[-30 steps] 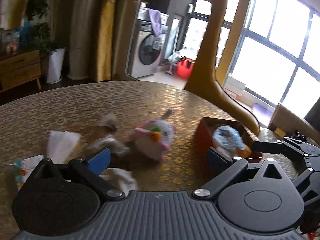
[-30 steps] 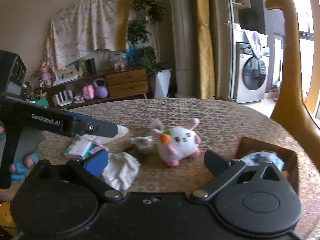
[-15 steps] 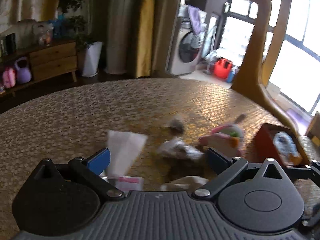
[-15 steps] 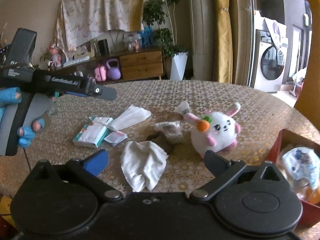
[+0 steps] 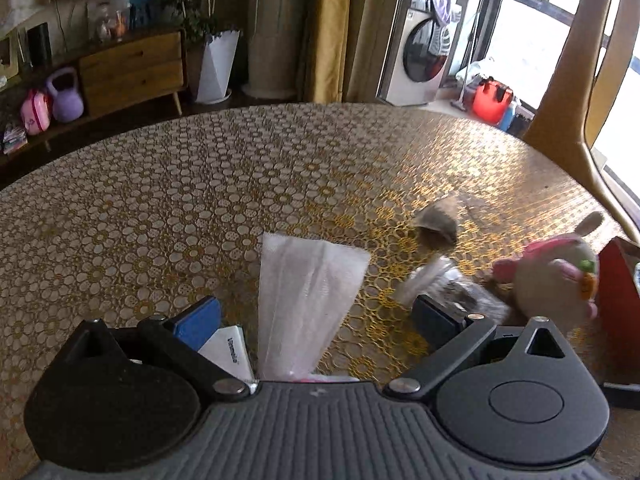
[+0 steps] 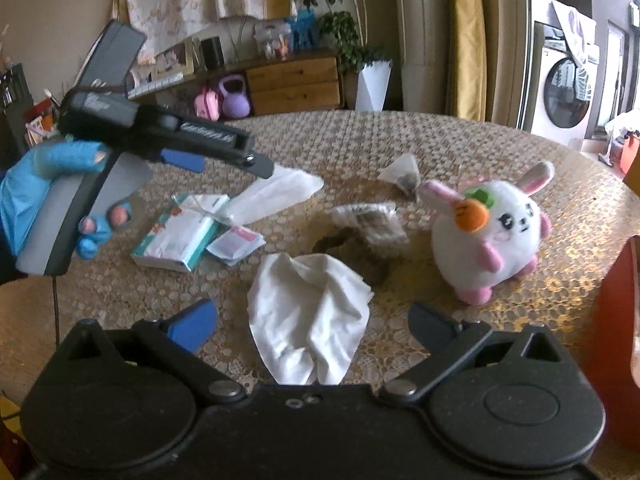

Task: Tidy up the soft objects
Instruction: 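Grasp the white mesh bag with the left tool while the right tool grasps the white cloth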

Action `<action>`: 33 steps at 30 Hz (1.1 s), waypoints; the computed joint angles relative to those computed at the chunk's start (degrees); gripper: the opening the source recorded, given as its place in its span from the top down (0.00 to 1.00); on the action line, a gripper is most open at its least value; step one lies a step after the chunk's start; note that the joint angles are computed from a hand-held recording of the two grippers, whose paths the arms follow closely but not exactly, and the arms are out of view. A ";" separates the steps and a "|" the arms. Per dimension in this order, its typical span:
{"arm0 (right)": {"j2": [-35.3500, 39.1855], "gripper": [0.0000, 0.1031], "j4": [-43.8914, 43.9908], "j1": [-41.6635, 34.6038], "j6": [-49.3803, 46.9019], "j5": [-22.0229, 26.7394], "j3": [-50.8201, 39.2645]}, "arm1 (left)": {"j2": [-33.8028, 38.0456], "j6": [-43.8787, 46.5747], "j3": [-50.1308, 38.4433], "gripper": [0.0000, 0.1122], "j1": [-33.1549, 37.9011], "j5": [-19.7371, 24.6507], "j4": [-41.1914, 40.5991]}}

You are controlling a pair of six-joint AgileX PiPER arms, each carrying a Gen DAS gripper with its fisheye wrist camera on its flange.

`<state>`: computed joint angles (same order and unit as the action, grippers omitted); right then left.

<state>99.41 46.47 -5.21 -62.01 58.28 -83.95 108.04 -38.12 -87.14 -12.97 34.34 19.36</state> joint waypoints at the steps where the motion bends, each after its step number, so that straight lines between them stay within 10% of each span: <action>1: 0.43 0.01 -0.56 0.58 0.25 -0.36 0.00 | 0.88 -0.79 -0.66 0.08 -0.13 0.31 0.98; 21: 6.71 0.05 -6.08 7.73 0.88 -6.72 -1.26 | 13.25 -0.54 -12.82 0.10 -0.05 4.86 2.72; 33: 5.85 0.31 -7.89 9.56 1.07 -11.12 0.97 | 14.94 -2.36 -14.84 0.42 -0.51 6.12 5.14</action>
